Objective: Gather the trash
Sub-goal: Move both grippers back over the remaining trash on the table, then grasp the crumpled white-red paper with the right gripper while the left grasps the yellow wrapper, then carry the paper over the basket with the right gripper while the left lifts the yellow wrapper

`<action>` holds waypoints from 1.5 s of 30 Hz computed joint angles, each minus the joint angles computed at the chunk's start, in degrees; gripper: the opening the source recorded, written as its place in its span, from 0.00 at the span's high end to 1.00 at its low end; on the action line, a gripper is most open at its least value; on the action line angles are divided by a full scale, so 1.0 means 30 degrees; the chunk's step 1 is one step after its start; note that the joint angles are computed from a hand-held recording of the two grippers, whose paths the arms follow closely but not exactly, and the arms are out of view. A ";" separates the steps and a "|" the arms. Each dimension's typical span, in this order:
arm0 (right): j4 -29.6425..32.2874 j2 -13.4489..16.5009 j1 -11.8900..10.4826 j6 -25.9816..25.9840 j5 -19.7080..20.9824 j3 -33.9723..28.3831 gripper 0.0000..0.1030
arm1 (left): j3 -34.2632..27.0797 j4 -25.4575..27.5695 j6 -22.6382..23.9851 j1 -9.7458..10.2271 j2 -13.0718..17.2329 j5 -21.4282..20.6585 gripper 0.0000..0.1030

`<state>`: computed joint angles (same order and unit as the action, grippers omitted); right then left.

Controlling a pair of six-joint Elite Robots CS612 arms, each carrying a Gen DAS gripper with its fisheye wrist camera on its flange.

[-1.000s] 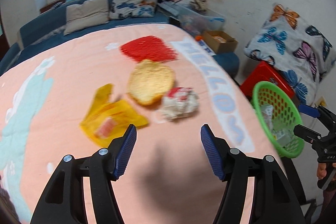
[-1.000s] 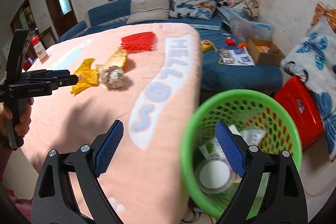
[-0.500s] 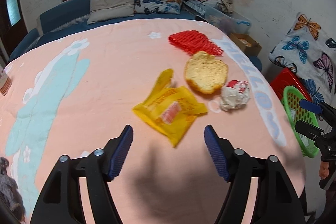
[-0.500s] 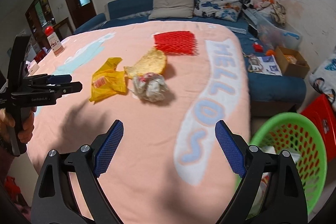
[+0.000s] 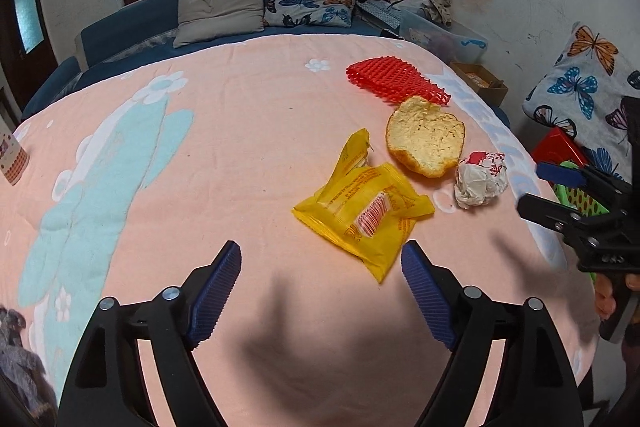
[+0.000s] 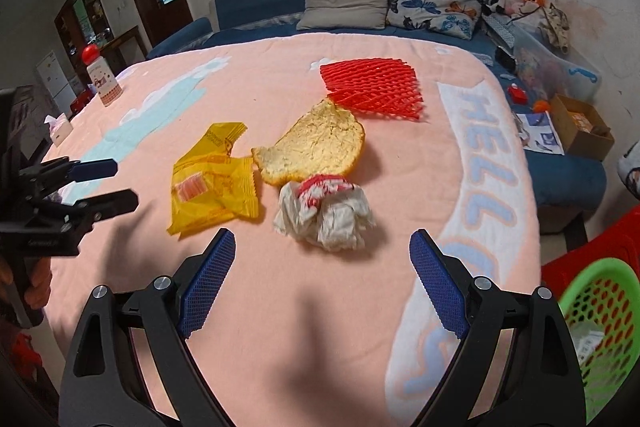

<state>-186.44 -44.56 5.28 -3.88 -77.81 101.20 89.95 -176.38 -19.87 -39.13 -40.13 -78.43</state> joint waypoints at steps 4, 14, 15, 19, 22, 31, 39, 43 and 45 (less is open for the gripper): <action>0.0534 0.0372 0.0039 0.0306 -0.0081 -0.0626 0.14 | -0.0272 0.0118 0.0772 0.0053 0.0197 -0.0048 0.22; 0.1582 0.0850 -0.0015 0.0705 -0.0027 -0.1445 0.31 | -0.1115 0.0736 0.1658 0.0204 0.0637 -0.0746 0.17; 0.1667 0.0864 -0.0044 0.0748 0.0097 -0.1466 0.35 | -0.1226 0.0762 0.1821 0.0216 0.0696 -0.0891 0.16; 0.1608 0.0819 -0.0077 0.0740 0.0355 -0.1380 0.42 | -0.1727 0.0988 0.2546 0.0243 0.0928 -0.1380 0.16; 0.1565 0.0738 -0.0067 0.0653 0.0391 -0.1251 0.44 | -0.2212 0.1372 0.3171 0.0227 0.1127 -0.1527 0.16; 0.1101 0.0335 -0.0261 0.0724 0.0651 -0.0533 0.45 | -0.3256 0.2363 0.4626 0.0250 0.1710 -0.1578 0.16; 0.0569 -0.0093 -0.0420 0.0872 0.0490 0.0212 0.45 | -0.3657 0.2985 0.4676 0.0365 0.2020 -0.2108 0.34; 0.0319 -0.0306 -0.0476 0.0879 0.0409 0.0616 0.45 | -0.3515 0.2603 0.4366 0.0358 0.2054 -0.2006 0.42; 0.0084 -0.0437 -0.0503 0.0949 0.0420 0.0867 0.45 | -0.3299 0.2299 0.4197 0.0366 0.1960 -0.2109 0.49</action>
<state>-186.18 -45.87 3.77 -1.04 -76.54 103.80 80.05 -169.49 -7.28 -38.03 -34.25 -84.75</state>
